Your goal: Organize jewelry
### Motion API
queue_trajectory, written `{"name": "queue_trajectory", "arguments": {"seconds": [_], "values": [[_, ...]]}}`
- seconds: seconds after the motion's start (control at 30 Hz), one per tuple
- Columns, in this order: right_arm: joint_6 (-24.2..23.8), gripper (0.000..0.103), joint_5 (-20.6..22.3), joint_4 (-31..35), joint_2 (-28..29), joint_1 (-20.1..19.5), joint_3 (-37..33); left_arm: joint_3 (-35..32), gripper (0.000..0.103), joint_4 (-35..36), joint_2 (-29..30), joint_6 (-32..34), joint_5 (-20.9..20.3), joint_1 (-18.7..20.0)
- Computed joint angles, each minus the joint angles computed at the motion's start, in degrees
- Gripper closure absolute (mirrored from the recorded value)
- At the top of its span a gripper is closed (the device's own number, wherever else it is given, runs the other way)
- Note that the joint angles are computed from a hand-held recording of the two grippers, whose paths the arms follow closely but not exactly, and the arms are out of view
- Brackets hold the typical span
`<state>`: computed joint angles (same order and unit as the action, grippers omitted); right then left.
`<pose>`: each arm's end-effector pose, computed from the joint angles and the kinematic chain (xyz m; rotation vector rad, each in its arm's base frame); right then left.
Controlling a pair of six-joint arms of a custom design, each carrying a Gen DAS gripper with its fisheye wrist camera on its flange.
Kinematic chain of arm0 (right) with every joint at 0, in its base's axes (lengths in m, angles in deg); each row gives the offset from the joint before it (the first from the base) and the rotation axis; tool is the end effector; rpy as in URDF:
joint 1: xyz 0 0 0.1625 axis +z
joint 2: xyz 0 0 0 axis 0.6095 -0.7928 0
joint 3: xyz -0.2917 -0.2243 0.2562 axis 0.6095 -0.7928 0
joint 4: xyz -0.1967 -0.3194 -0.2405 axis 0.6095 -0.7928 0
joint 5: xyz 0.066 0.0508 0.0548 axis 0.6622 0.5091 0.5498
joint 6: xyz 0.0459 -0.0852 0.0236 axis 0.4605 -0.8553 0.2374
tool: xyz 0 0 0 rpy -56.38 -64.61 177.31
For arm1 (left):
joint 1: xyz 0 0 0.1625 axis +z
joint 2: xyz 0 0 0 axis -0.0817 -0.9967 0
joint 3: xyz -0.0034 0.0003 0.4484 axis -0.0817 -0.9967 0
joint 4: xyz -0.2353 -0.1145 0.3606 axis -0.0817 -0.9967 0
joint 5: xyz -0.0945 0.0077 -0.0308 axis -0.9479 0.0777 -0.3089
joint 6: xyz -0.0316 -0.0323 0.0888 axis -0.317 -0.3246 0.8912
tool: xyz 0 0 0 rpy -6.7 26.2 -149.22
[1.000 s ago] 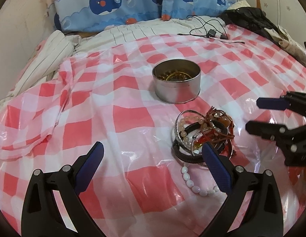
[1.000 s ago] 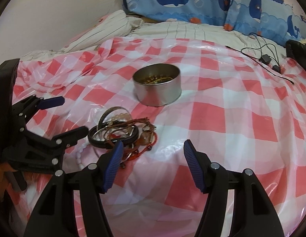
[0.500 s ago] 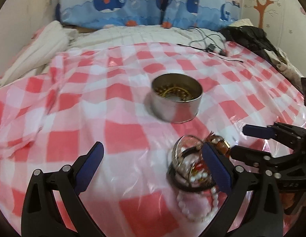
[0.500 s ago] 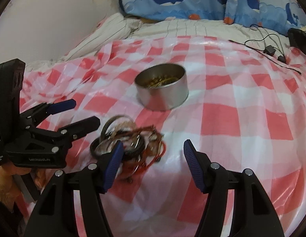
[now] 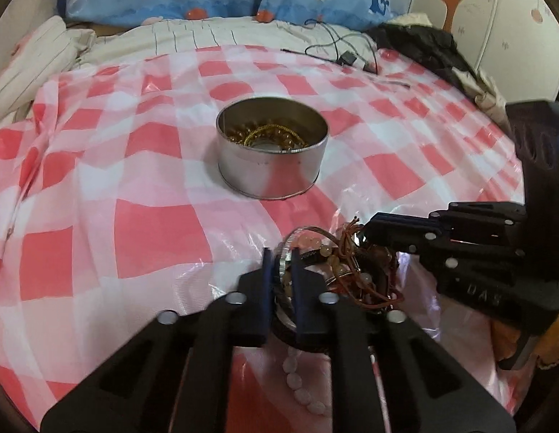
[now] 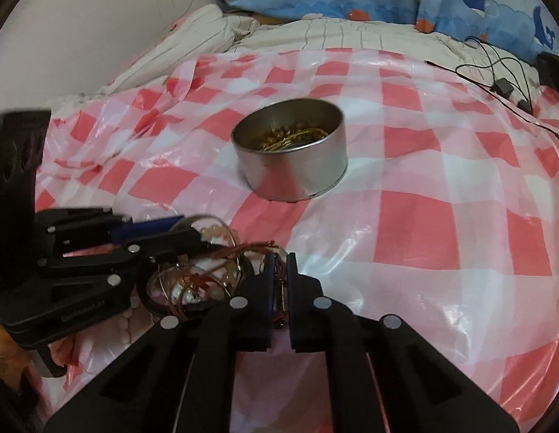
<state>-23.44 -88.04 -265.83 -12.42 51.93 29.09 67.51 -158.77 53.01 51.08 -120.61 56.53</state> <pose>0.1019 -0.7093 0.1410 0.7040 -2.5296 0.6983 -0.2640 -0.6533 0.0143 0.5663 2.4764 -0.7516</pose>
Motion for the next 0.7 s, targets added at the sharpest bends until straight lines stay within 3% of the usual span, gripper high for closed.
{"name": "queue_trajectory", "arguments": {"seconds": [0.23,0.37,0.53,0.67,0.7], "values": [[3.7,0.096,5.7,-1.7,-3.3,-1.3,1.4,3.3,0.096,-6.4,-2.8,-0.9,-1.8,-1.1],[5.5,0.096,5.8,-1.3,-3.8,-1.8,0.9,4.0,0.095,-6.4,-3.6,-1.2,0.7,-1.7],[6.3,0.096,6.4,-1.2,-4.3,-2.0,0.9,5.4,0.095,-9.8,-4.8,-2.5,-2.2,-1.3],[6.6,0.096,5.5,-1.4,-4.2,-2.1,0.9,6.7,0.095,-16.0,-5.5,-1.0,-2.6,-1.9],[6.4,0.096,4.6,-1.7,-4.0,-2.0,0.8,6.7,0.095,-15.9,-5.6,-1.0,-0.9,-2.4]]}}
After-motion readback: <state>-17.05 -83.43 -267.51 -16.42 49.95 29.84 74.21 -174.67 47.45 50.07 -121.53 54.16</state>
